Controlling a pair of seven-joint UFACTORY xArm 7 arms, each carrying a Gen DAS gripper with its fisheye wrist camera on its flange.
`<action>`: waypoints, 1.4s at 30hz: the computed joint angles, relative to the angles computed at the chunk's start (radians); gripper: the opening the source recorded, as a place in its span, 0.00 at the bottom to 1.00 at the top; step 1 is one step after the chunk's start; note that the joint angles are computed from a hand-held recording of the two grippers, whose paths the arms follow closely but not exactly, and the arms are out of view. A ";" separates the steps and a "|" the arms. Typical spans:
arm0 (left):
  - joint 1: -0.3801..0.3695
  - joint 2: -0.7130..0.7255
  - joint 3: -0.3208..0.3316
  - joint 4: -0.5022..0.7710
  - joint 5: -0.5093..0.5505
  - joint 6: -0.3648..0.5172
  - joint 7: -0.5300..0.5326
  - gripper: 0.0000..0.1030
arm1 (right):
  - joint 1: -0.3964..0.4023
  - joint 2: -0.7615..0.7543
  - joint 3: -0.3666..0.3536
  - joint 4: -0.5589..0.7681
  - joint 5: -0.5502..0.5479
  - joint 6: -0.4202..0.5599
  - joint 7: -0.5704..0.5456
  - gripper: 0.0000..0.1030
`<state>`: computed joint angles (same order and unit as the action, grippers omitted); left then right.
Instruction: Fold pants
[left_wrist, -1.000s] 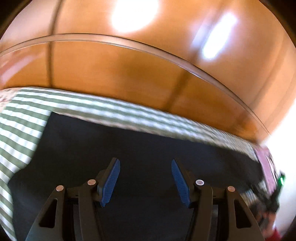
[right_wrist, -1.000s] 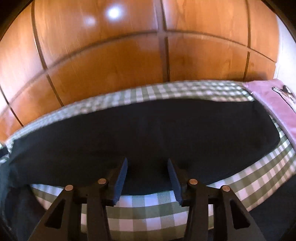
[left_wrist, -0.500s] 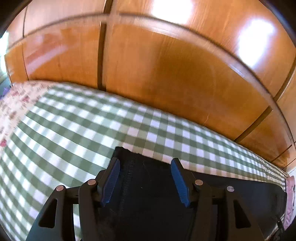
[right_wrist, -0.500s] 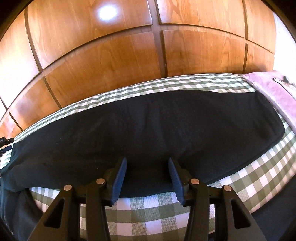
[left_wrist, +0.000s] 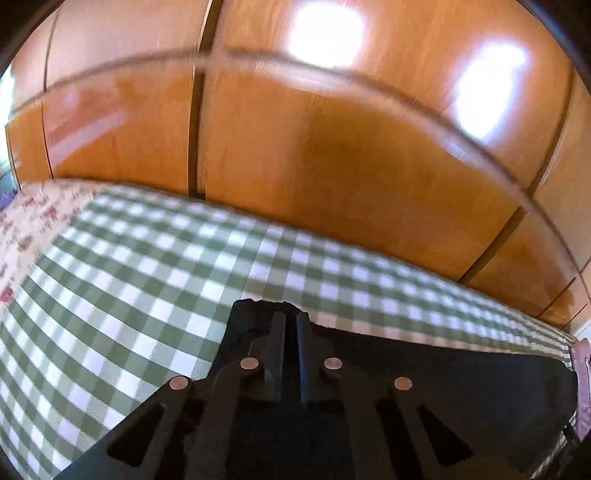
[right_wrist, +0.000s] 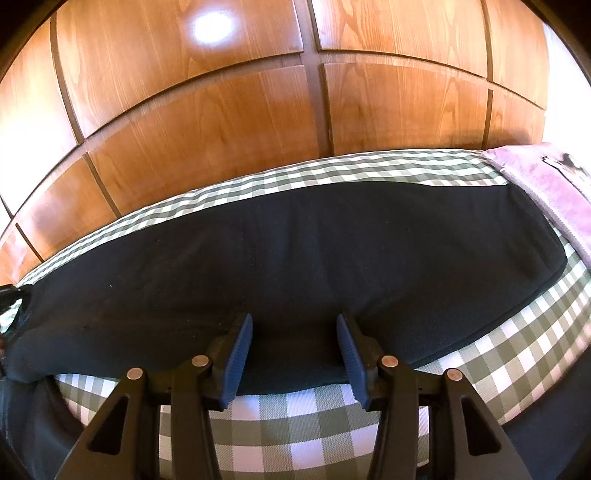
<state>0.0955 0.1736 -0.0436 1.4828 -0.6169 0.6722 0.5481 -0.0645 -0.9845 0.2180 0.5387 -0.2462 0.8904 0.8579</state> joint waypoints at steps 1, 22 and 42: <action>0.010 -0.028 -0.007 -0.022 -0.048 -0.011 0.030 0.05 | 0.000 0.001 0.001 0.001 -0.001 0.001 0.000 0.47; -0.023 -0.558 0.292 -0.412 -0.561 0.333 0.259 0.05 | 0.000 -0.017 -0.006 -0.008 -0.001 0.001 -0.001 0.48; -0.080 -0.847 0.390 -0.734 -0.356 0.291 0.136 0.10 | 0.092 0.153 -0.011 0.184 0.109 -0.072 -0.063 0.63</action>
<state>0.0158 -0.6732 0.3460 0.7491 -0.9730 0.9630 0.6839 0.0277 -0.8315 0.2072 0.7223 -0.1370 0.8182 0.7952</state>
